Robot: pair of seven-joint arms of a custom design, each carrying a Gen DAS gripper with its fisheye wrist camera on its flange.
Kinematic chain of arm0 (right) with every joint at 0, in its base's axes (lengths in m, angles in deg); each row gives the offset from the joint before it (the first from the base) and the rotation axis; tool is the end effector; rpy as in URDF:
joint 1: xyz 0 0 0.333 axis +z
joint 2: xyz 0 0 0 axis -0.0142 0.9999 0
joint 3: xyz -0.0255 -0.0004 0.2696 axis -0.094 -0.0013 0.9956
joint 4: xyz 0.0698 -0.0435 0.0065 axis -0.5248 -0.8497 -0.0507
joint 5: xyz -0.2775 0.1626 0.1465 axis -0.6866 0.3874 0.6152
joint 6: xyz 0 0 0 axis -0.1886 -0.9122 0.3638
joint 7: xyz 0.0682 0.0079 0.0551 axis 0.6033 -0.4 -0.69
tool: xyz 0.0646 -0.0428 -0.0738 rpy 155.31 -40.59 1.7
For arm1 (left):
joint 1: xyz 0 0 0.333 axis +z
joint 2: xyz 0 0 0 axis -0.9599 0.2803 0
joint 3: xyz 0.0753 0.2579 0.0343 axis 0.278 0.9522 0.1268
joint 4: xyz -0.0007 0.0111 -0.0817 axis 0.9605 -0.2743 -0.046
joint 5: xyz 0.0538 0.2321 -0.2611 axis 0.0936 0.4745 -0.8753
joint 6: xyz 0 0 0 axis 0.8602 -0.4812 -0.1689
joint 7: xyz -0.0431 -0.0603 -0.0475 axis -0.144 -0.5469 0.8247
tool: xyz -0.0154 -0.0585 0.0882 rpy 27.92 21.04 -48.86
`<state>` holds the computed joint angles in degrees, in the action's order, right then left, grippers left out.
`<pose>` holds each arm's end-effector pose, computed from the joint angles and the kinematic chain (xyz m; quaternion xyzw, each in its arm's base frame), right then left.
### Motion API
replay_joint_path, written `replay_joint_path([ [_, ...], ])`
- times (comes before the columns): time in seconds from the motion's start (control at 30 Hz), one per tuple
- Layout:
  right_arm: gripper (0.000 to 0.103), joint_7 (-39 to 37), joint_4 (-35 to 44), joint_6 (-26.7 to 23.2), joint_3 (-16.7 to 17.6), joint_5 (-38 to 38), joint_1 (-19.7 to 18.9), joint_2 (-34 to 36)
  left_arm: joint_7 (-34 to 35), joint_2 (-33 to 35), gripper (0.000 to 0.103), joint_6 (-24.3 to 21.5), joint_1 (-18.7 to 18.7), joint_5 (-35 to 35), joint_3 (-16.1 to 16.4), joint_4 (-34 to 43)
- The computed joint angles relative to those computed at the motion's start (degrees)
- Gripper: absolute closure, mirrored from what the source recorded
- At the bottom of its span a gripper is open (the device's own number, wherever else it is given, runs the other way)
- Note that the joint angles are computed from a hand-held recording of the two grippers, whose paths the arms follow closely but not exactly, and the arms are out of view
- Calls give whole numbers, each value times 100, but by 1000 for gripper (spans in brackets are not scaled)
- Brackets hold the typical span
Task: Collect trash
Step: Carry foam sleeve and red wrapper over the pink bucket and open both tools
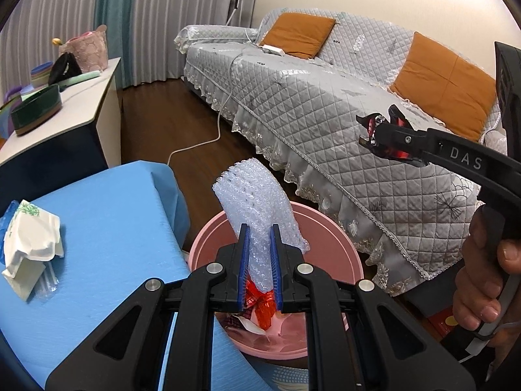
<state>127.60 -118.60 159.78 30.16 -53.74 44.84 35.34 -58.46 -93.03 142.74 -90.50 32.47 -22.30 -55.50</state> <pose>0.4948 0.4921 0.5428 -0.7163 0.5238 -0.1829 0.4232 0.4001 -0.3224 0.5024 -0.6912 0.5883 -0.3304 0.2588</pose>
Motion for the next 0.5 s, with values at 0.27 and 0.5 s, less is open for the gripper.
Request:
replay_joint_path([
  [0.27,37,74,145,-223,-36,-31,33,96,17,-51,64,170,13,-256,51,-167],
  [0.5,37,181,162,-210,-37,-58,42,113,11,-497,64,140,62,-361,16,-539],
])
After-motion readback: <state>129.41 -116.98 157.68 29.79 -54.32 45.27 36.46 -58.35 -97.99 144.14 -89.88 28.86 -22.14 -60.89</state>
